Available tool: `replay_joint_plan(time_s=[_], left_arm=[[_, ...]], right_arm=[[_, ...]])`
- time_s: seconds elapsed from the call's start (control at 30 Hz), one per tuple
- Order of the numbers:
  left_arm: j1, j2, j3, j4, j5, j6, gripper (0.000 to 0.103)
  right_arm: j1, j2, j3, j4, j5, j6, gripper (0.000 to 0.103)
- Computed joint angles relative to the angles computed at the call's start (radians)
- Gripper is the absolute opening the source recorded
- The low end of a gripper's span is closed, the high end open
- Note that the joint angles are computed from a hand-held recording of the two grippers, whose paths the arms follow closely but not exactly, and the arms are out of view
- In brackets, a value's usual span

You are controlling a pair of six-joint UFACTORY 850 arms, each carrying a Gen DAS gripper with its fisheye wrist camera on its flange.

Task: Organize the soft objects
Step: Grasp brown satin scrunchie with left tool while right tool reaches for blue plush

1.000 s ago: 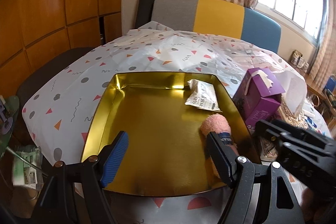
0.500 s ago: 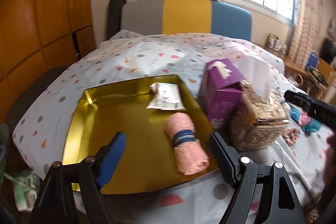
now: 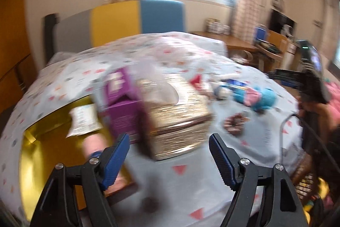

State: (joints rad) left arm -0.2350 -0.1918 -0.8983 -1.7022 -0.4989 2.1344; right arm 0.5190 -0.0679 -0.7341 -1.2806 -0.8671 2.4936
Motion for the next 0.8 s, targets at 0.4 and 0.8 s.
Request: replay_joint_plan(time_s=[0.4, 0.8], left_arm=[[-0.273, -0.15, -0.134, 0.255, 0.056, -0.172, 0.06], [-0.384, -0.394, -0.342, 0.548, 0.217, -0.546, 0.076]], right_arm=[[-0.036, 0.159, 0.234, -0.199, 0.08, 0.593, 0.056], [-0.055, 0.143, 0.225, -0.267, 0.129, 0.614, 0.056]])
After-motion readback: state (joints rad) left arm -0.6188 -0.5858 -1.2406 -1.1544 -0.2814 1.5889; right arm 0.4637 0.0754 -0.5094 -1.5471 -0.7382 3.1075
